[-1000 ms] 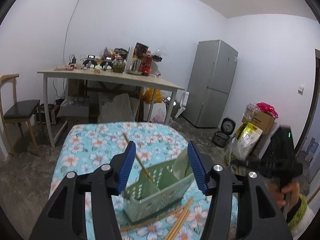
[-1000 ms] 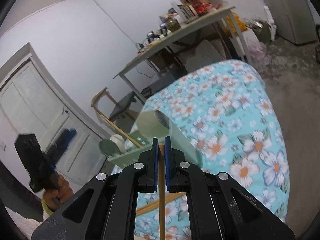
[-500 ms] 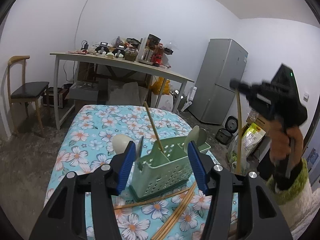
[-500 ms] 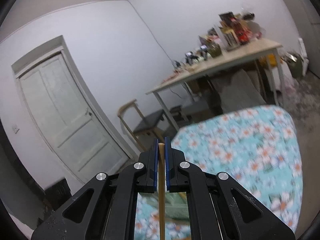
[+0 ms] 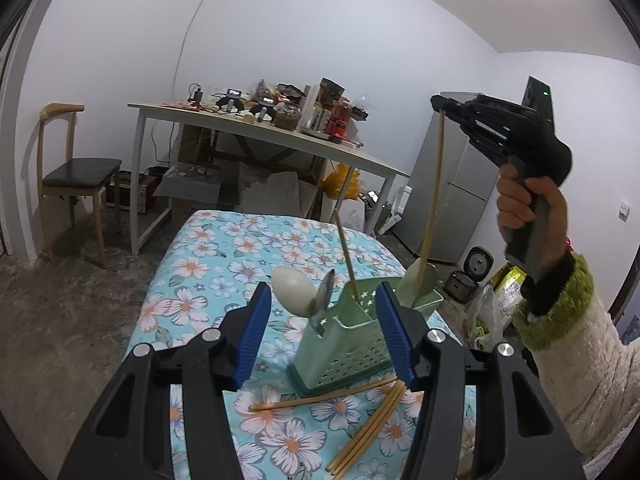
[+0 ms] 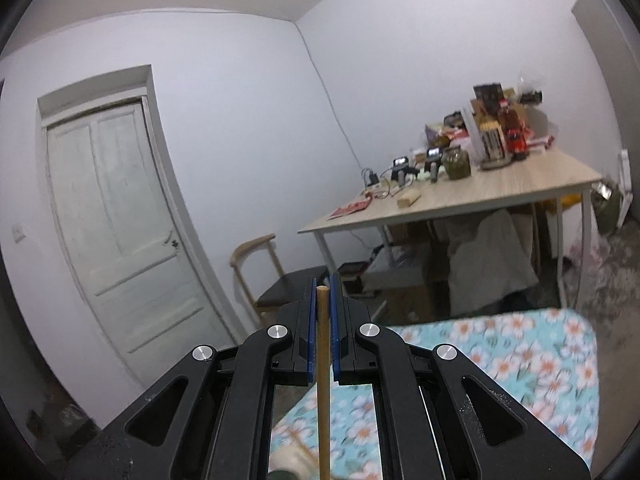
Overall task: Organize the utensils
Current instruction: 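Lower the chopstick into the green holder and open the right tool, then move the right tool to the chopsticks beside the holder and close on one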
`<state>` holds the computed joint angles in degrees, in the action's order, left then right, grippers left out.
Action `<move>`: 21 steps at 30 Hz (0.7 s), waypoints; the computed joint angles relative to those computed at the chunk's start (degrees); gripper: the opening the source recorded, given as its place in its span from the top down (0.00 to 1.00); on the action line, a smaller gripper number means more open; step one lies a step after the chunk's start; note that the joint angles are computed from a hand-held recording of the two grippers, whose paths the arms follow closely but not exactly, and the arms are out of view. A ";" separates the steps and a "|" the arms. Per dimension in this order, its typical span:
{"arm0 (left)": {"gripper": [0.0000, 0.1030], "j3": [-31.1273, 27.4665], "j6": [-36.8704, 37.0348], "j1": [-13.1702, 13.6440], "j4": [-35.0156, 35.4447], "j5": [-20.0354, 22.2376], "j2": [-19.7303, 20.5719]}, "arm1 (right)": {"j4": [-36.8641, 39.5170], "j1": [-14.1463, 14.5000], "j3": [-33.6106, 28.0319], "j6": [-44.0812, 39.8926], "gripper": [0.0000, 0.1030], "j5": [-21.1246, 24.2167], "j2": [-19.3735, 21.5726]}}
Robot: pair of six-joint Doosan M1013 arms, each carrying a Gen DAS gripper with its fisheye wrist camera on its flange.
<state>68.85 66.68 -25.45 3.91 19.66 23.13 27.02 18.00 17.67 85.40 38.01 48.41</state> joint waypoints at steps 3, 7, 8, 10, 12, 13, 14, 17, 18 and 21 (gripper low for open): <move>0.49 0.58 -1.83 0.09 1.48 -0.16 -0.30 | -3.62 0.51 -2.44 0.54 0.96 0.00 1.66; 0.49 0.95 -2.27 0.27 1.52 -0.29 -0.46 | -7.57 1.40 1.52 -1.92 0.96 -2.29 0.85; 0.49 0.98 -2.20 0.30 1.34 -0.28 -0.44 | -8.46 1.55 1.65 -2.12 0.95 -1.67 1.00; 0.49 1.02 -1.45 0.41 0.37 -0.28 -0.40 | -8.85 1.63 1.94 -2.69 0.94 0.63 1.21; 0.49 1.03 -0.65 0.44 -0.41 -0.30 -0.37 | -9.36 1.68 4.18 -2.73 0.83 1.39 0.32; 0.49 0.95 0.10 0.47 -1.17 -0.26 -0.29 | -9.04 1.64 5.48 -2.80 0.73 0.95 -0.27; 0.49 0.85 0.64 0.51 -1.75 -0.23 -0.19 | -7.85 1.42 7.68 -3.12 0.69 -0.36 -1.36; 0.49 0.50 2.05 0.54 -3.24 -0.12 0.09 | -4.35 0.80 12.58 -3.93 0.65 -3.54 -4.07; 0.49 0.40 2.48 0.54 -3.71 -0.10 0.19 | -3.33 0.56 14.21 -4.12 0.64 -4.54 -5.04; 0.49 0.23 3.84 0.59 -5.21 -0.14 0.44 | -0.25 -0.01 19.25 -5.32 0.62 -7.64 -7.93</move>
<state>69.08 70.51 -24.85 -1.30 19.52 23.58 26.76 17.99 36.92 80.08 30.37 40.48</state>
